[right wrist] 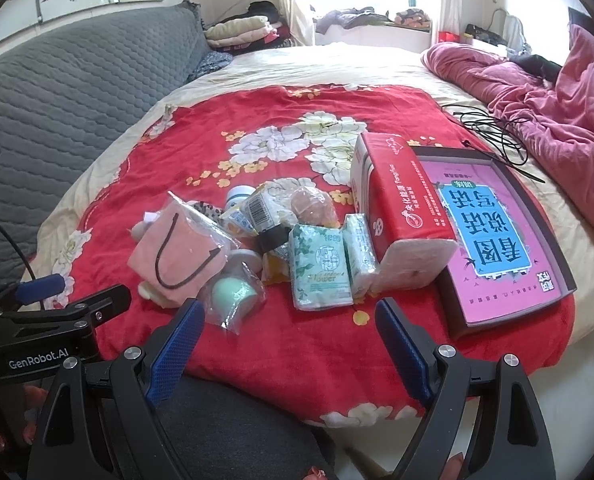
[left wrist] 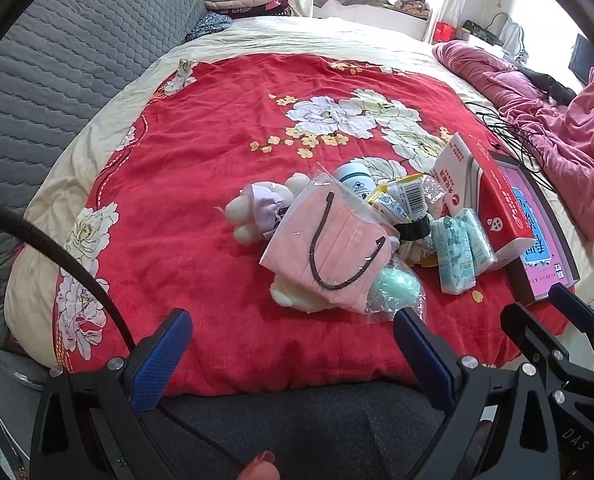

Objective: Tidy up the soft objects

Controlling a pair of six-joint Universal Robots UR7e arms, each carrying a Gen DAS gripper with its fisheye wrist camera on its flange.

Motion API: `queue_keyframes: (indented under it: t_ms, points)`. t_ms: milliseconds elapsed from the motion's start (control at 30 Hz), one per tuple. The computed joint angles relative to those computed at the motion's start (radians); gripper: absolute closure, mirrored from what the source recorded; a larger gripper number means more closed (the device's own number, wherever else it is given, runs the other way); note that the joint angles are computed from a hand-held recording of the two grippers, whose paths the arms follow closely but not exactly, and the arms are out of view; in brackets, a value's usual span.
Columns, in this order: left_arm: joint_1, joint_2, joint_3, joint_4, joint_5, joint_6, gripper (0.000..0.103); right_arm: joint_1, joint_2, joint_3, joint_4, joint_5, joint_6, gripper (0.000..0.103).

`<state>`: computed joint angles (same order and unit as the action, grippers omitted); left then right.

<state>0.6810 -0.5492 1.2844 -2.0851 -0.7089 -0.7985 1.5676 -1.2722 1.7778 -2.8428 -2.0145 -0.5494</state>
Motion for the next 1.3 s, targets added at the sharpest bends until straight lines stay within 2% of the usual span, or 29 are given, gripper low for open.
queue_keyframes:
  t_ms: [567,967,1033,1133,1300]
  points:
    - [-0.001,-0.005,0.0,-0.001,-0.008,0.001,0.002,-0.001,-0.002,0.002,-0.004,-0.002,-0.005,0.015]
    - [0.023,-0.035,0.032,-0.065,-0.028,0.012,0.002,-0.005,0.004,-0.009,0.013,-0.001,0.005,0.015]
    - [0.034,-0.041,0.04,-0.081,-0.047,0.012,0.002,-0.01,0.004,-0.01,0.016,0.006,0.009,0.015]
    - [0.066,-0.055,0.063,-0.164,-0.139,0.035,0.002,-0.016,0.011,-0.019,0.026,0.0,0.019,0.015]
    - [0.102,-0.049,0.073,-0.266,-0.184,0.074,0.003,-0.026,0.026,-0.036,0.041,-0.001,0.026,0.015]
